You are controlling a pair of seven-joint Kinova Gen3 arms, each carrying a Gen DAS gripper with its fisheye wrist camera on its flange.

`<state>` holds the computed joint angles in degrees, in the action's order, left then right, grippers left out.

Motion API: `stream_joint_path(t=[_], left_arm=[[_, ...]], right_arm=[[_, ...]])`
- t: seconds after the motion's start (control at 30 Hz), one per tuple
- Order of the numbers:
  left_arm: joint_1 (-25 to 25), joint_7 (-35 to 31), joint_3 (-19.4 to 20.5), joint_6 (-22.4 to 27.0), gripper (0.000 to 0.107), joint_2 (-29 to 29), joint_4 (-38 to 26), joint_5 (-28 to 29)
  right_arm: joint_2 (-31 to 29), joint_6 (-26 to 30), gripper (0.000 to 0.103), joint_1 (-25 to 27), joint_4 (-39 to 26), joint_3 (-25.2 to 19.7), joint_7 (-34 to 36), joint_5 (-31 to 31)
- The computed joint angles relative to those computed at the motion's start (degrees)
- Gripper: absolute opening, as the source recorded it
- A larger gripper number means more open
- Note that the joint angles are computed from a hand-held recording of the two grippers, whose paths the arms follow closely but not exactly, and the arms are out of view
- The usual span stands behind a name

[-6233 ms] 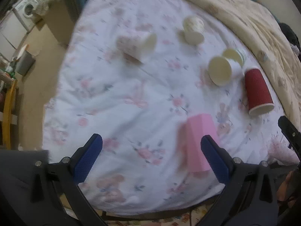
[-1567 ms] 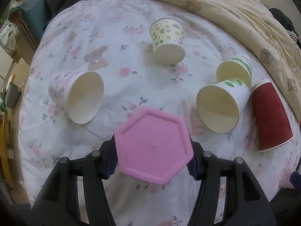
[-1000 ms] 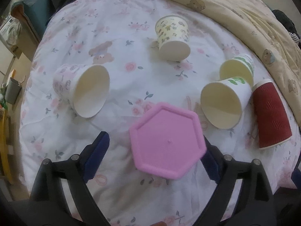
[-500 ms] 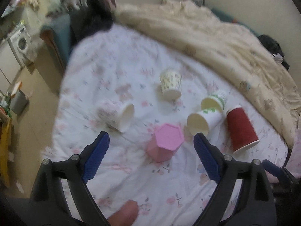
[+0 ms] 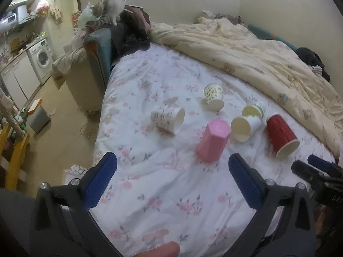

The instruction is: Flip cup upside down

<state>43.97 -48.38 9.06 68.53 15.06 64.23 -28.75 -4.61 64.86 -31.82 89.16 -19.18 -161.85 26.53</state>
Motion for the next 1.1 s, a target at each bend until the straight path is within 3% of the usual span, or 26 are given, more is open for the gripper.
stream_joint_path(t=[0.17,0.33,1.1], left_arm=[[0.6,2.8,0.7,-3.2,0.103,-2.8,6.3,-2.0],[-1.3,5.2,1.5,-4.8,0.103,-3.0,7.5,-0.2],[-1.5,4.7,1.9,-5.1,0.103,-2.7,7.1,1.1]], right_arm=[[1.1,2.7,0.099,-2.7,0.0,-2.5,-6.4,5.4],[3.0,5.0,0.099,-5.3,-1.3,-1.9,-6.7,8.8],[4.2,5.5,0.099,-7.8,-1.7,0.7,-5.8,8.5]])
